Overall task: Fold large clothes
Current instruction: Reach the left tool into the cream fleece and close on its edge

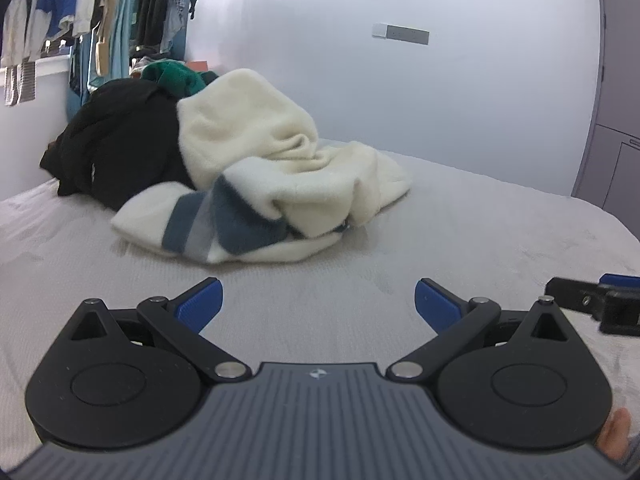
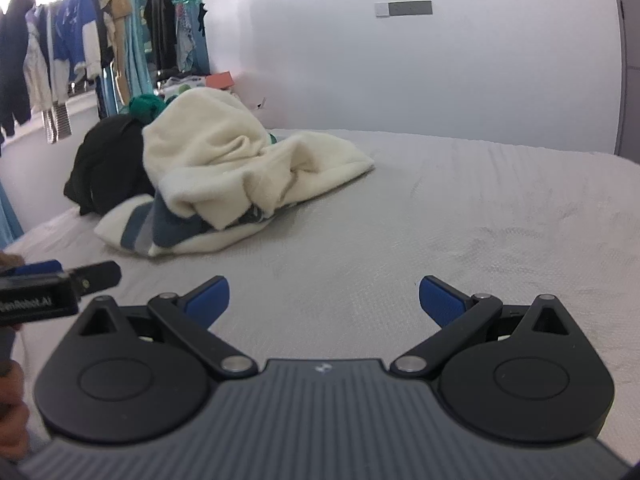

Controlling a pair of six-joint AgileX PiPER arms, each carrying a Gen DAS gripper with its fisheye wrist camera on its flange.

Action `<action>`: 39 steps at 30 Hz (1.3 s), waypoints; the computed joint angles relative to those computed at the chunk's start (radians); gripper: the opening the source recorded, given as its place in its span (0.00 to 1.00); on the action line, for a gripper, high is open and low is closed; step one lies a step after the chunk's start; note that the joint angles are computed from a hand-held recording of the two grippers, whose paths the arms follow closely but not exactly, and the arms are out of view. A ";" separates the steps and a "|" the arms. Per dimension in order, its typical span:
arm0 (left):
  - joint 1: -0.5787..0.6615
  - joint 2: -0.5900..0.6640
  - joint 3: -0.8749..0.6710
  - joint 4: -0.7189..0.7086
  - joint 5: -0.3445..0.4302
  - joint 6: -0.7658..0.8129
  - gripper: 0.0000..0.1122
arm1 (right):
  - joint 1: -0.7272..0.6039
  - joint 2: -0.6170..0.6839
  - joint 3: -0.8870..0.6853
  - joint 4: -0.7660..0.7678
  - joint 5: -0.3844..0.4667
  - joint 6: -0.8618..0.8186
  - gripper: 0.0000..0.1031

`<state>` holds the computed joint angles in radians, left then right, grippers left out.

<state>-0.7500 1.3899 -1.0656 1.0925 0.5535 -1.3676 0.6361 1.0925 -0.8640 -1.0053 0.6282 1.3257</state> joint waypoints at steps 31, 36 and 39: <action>0.336 0.778 -0.761 -0.407 -0.323 0.366 0.91 | -0.394 0.467 -0.284 0.430 -0.386 -0.418 0.99; 0.362 0.844 -0.840 -0.508 -0.360 0.439 0.88 | -0.414 0.550 -0.311 0.516 -0.423 -0.523 0.99; 0.371 0.861 -0.862 -0.410 -0.370 0.359 0.80 | -0.420 0.588 -0.324 0.566 -0.424 -0.572 0.99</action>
